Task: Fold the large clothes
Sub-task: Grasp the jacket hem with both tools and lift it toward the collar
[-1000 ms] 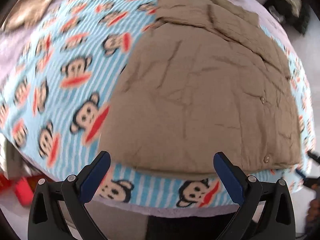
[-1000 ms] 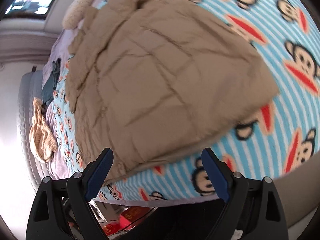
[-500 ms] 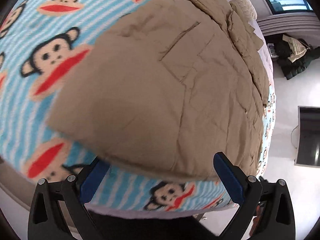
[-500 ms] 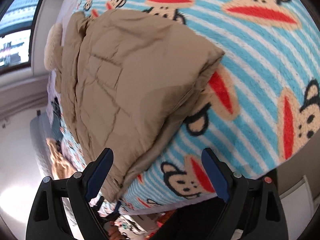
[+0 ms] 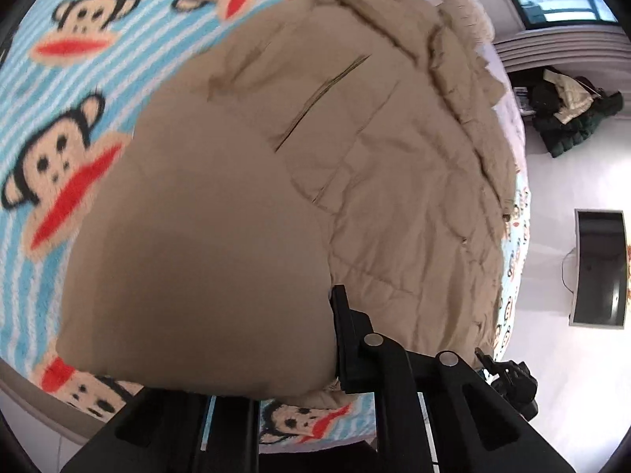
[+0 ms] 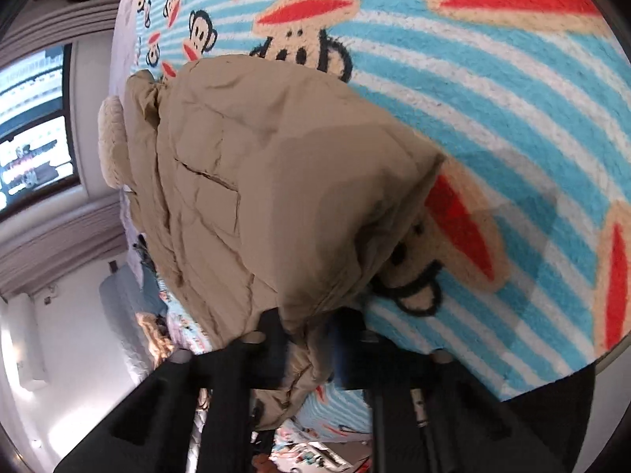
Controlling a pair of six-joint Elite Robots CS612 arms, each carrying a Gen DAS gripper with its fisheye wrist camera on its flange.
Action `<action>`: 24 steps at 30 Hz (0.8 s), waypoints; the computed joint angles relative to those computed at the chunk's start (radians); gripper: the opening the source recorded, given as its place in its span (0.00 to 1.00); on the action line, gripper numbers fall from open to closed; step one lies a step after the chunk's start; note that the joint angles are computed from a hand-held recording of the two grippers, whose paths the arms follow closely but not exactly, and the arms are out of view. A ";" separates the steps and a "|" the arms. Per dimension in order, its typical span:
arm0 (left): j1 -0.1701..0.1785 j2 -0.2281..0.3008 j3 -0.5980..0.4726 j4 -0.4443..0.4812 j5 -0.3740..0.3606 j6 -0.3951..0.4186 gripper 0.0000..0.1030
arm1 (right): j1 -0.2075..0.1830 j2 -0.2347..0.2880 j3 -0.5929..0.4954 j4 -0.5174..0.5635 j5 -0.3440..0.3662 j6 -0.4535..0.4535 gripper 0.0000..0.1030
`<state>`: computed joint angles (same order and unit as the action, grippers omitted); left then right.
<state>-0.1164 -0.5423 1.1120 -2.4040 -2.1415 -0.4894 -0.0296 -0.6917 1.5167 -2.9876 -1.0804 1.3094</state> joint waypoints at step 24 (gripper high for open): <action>-0.012 0.053 -0.291 -0.063 0.044 0.072 0.13 | -0.012 0.059 -0.300 0.041 0.062 -0.231 0.06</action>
<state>-0.1280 -0.4893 0.8207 -2.4674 -2.0980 -0.4174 -0.0419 -0.6329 1.2167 -2.9468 -1.0189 1.0783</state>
